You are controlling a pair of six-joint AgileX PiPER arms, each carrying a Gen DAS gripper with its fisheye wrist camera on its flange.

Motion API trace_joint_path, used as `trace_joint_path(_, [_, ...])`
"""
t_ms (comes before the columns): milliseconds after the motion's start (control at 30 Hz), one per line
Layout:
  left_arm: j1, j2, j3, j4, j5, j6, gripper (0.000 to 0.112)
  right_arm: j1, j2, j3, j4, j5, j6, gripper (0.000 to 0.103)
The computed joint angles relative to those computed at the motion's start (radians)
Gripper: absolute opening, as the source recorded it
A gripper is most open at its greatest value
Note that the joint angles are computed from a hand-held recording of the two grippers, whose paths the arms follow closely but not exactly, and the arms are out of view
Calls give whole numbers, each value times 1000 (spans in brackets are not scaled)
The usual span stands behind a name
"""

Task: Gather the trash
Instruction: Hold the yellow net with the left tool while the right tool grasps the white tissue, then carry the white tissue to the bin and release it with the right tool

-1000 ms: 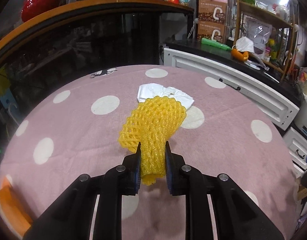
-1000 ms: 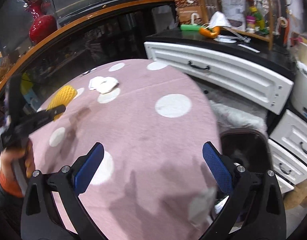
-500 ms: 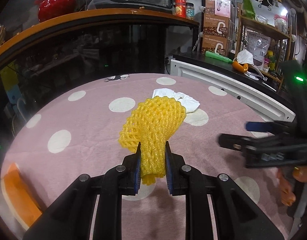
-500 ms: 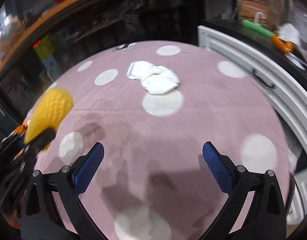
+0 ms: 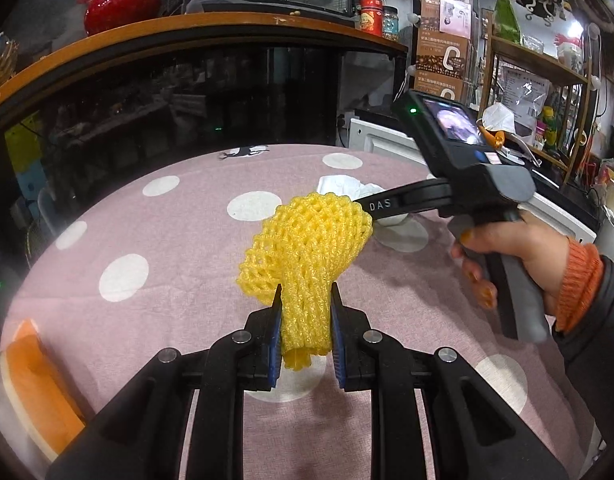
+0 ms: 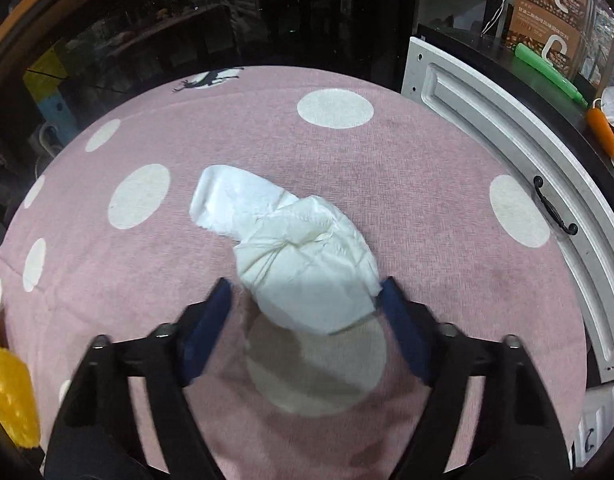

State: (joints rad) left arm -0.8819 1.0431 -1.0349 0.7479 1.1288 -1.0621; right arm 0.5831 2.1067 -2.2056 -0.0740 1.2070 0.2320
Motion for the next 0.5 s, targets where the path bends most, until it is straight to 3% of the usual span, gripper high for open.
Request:
trace_joint_path(67, [3,-3,3,-7,-3,4,20,9,-6,16,-24,-28,-17,32])
trace_joint_path(133, [8,-4,4,-9,-4,5,20,4,-30,53,-12,-49,-25,17])
trace_joint_path(200, [10,-5,3,-13,-6,8,20,16,-95,149,-57,-92,11,13])
trace_joint_path(500, [-17,-3,9,-20,-15,12,20,-60,-492,653,50,-311,-6,12])
